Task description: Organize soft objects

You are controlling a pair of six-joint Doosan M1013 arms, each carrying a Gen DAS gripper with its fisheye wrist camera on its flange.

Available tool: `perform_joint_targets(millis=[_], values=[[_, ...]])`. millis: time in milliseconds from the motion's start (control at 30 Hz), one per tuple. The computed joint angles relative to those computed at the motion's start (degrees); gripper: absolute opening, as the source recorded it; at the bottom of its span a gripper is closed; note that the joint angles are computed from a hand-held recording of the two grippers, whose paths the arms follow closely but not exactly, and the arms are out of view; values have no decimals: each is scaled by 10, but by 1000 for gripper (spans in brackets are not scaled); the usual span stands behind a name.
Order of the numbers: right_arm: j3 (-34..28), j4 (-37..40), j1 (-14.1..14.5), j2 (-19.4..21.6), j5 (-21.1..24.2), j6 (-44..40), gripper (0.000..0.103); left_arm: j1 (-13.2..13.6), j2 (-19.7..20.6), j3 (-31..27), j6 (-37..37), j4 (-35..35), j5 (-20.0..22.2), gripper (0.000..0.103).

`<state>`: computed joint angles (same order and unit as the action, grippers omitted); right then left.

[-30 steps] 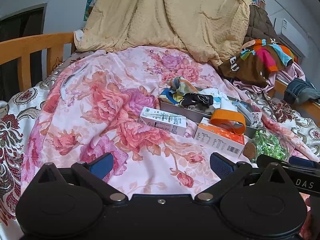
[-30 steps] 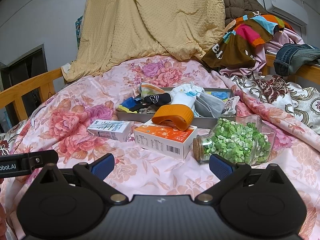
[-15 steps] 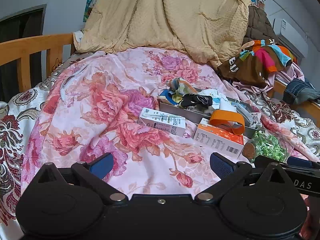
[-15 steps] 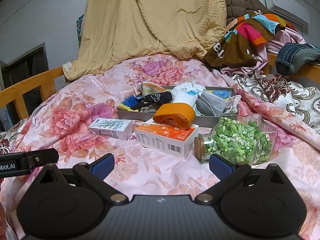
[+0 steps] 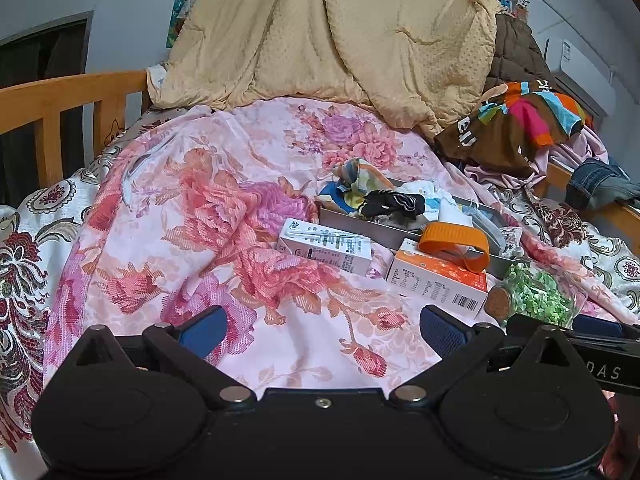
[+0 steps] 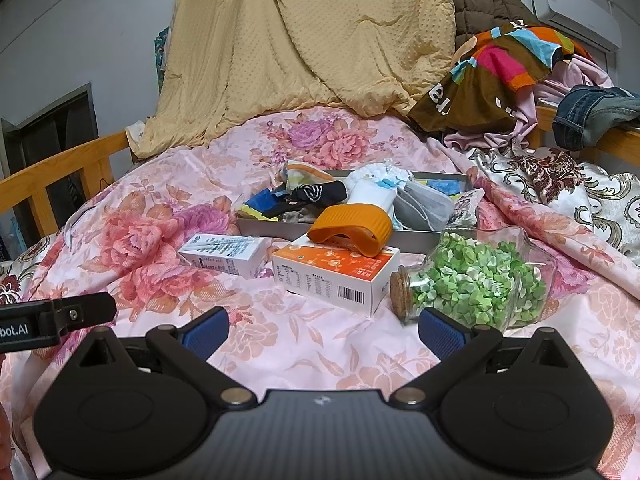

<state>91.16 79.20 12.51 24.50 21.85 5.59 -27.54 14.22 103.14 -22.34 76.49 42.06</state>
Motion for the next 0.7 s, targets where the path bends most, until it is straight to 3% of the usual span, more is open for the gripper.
perform_joint_targets(millis=[700], values=[[-2, -19, -1, 2, 3, 18, 103, 1, -2, 3, -4, 2, -4, 102]])
